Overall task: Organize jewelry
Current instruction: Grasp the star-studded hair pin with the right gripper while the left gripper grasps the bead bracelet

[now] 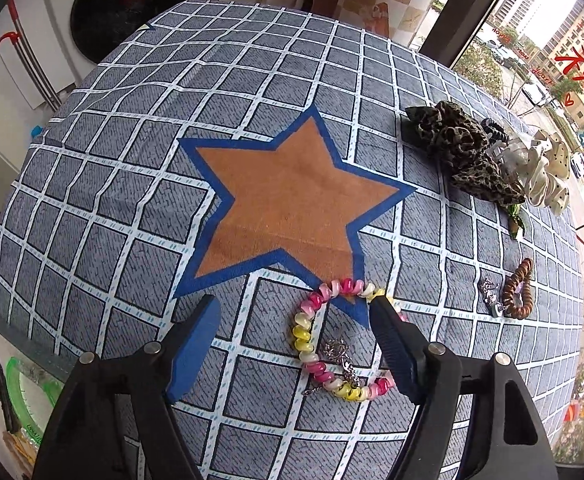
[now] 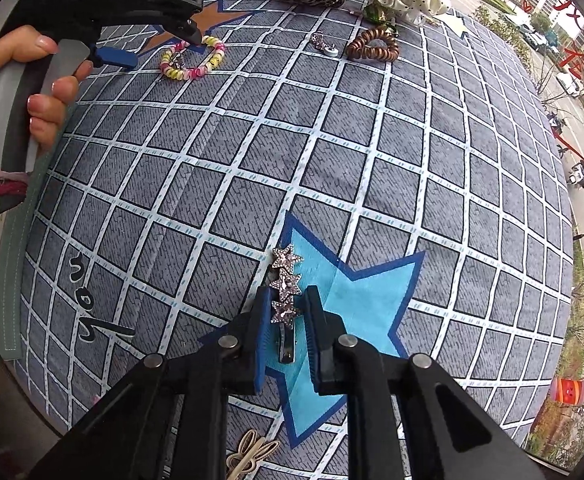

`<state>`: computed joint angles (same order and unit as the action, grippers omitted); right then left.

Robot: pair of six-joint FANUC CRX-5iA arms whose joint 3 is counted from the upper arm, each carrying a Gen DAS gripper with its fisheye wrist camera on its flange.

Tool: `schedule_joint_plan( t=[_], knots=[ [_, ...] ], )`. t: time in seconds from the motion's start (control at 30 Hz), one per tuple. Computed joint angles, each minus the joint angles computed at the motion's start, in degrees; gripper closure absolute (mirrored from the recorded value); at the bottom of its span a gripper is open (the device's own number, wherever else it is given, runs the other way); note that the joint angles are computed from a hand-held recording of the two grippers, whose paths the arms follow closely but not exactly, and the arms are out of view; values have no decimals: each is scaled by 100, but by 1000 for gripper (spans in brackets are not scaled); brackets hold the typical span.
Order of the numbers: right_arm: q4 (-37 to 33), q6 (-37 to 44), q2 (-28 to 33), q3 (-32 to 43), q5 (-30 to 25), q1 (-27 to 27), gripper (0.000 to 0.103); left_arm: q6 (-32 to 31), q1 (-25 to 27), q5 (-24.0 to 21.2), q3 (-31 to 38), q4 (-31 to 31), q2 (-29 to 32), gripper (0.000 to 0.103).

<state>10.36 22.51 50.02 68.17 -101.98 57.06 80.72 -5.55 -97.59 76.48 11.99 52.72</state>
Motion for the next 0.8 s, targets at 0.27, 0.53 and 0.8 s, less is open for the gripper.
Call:
schedule_joint_plan(
  t=[0.27, 0.53, 0.8],
  knots=[
    [-84, -369, -822, -1355, 753, -49, 85, -491, -188, 54, 15, -335, -65, 50],
    [-31, -662, -1511, -2316, 1142, -72, 85, -962, -299, 474, -888, -356, -604, 87],
    [78, -989, -1882, -2725, 1262, 18, 85, -863, -77, 973, -1899, 145, -1274, 87]
  ],
)
